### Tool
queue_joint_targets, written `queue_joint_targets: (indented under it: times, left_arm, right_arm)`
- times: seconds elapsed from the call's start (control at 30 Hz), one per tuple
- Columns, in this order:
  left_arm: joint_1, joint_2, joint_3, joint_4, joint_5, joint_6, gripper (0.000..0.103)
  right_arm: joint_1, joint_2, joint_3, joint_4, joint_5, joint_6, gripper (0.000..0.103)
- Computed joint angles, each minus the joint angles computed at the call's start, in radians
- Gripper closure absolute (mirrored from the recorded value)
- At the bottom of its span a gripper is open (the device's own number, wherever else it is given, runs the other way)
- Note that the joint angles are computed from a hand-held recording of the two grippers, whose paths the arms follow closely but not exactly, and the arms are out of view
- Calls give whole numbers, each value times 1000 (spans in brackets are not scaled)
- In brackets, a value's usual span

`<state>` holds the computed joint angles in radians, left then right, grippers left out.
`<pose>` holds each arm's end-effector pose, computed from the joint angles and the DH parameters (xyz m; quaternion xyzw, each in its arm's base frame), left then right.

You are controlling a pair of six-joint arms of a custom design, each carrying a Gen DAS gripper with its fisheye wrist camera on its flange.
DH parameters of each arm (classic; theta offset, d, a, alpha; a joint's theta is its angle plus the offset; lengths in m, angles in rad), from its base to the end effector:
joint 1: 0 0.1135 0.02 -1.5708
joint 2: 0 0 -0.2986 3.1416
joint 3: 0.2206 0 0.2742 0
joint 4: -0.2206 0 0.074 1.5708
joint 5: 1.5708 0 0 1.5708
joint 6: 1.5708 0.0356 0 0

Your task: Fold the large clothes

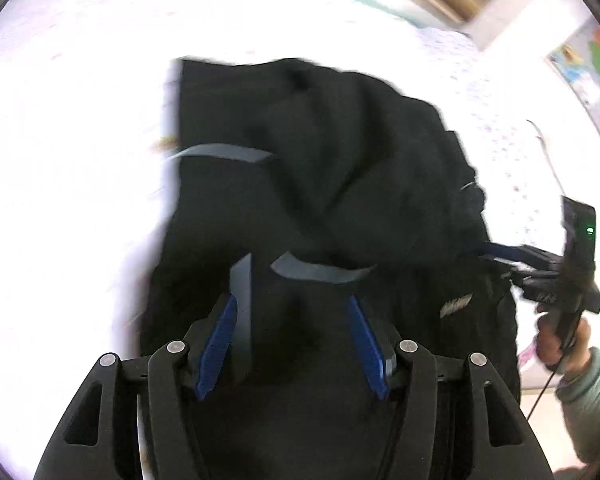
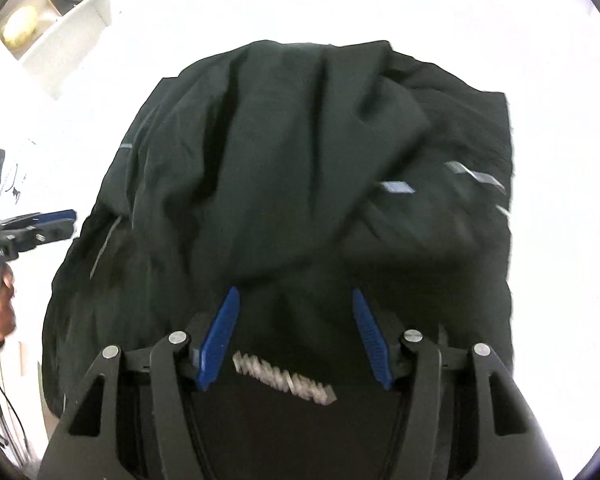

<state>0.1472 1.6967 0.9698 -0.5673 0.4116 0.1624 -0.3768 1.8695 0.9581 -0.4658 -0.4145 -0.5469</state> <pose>0.3250 0.0338 0.1742 0.0355 0.9693 -0.1792 0.1645 0.3212 -0.1117 0.1196 -0.1025 0.9688 0.1412 0.1759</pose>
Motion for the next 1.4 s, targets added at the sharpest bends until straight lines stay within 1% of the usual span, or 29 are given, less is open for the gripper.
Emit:
queue_joint_targets:
  times: [0.03, 0.07, 0.1, 0.13, 0.2, 0.27, 0.33, 0.4, 0.47, 0.5, 0.57, 0.63, 0.67, 0.77, 0.8, 0.83, 0.87, 0.93, 0.97, 1.0, 1.03, 1.07, 1.1, 1.13, 1.17, 1.23, 1.3, 1.33, 1.4]
  left_arm:
    - [64, -41, -26, -45, -12, 33, 44]
    - [85, -69, -42, -70, -21, 33, 44]
    - [153, -98, -63, -118, -18, 65, 44]
    - [212, -95, -56, -159, -10, 102, 44]
    - [365, -87, -84, -234, 9, 214, 44]
    - [498, -48, -105, -293, 1, 317, 44]
    - [553, -32, -147, -296, -16, 350, 44]
    - [618, 3, -175, -308, -27, 404, 44]
    - [649, 60, -188, -328, -15, 438, 44]
    - [648, 90, -201, -316, -32, 437, 44]
    - [605, 84, -270, -239, -68, 421, 44]
    - [570, 56, -307, -195, -90, 417, 42]
    - [553, 50, -312, -191, -84, 410, 40]
    - [509, 42, -307, -196, -61, 383, 39]
    - [500, 37, -296, -219, -40, 393, 39]
    - [495, 32, -283, -259, -3, 409, 39]
    - [498, 35, -263, -310, 43, 434, 39]
    - [517, 40, -225, -438, 174, 525, 39]
    - [528, 52, -209, -497, 246, 575, 39]
    - [535, 75, -201, -530, 314, 600, 39]
    - [539, 114, -199, -541, 371, 600, 39]
    - [526, 136, -212, -521, 402, 576, 39]
    - [509, 146, -228, -481, 403, 538, 39]
    - [491, 136, -250, -418, 361, 484, 39]
    - [481, 127, -269, -374, 311, 453, 39]
    - [459, 106, -303, -324, 219, 418, 39]
    - [447, 90, -332, -298, 131, 414, 39]
    - [440, 94, -347, -288, 106, 412, 39]
    - [413, 110, -379, -241, 85, 373, 39]
  right_arm:
    - [-38, -19, -13, -19, 0, -36, 43]
    - [-46, -38, -31, -22, 12, -37, 43]
    - [-70, -38, -29, -35, 22, -52, 43]
    - [-114, -54, -40, -60, 25, -86, 43]
    - [-167, -79, -77, -76, 47, -113, 43]
    - [-244, -98, -97, -114, 68, -172, 43]
    - [-330, -120, -110, -160, 95, -237, 43]
    - [-423, -106, -108, -197, 126, -294, 43]
    - [-505, -90, -106, -228, 161, -337, 43]
    - [-516, -80, -120, -216, 174, -334, 43]
    - [-594, -55, -126, -229, 224, -368, 43]
    - [-672, -20, -127, -252, 262, -396, 43]
    - [-714, 3, -126, -270, 275, -409, 43]
    - [-787, 72, -121, -289, 280, -412, 44]
    - [-792, 95, -117, -293, 281, -401, 58]
    - [-798, 127, -103, -321, 271, -396, 64]
    - [-799, 135, -94, -347, 260, -401, 64]
    - [-799, 106, -85, -410, 230, -444, 64]
    - [-802, 100, -64, -473, 201, -470, 64]
    - [-805, 105, -41, -531, 171, -490, 64]
    - [-805, 117, -20, -585, 136, -500, 64]
    - [-801, 127, -9, -610, 115, -498, 64]
    - [-793, 140, -4, -621, 97, -484, 64]
    - [-785, 147, -9, -612, 97, -468, 64]
    - [-777, 146, -21, -591, 111, -452, 63]
    - [-788, 154, -32, -562, 155, -436, 63]
    - [-812, 182, -29, -541, 218, -439, 60]
    - [-818, 191, -34, -524, 253, -437, 58]
    - [-834, 223, -39, -512, 295, -430, 57]
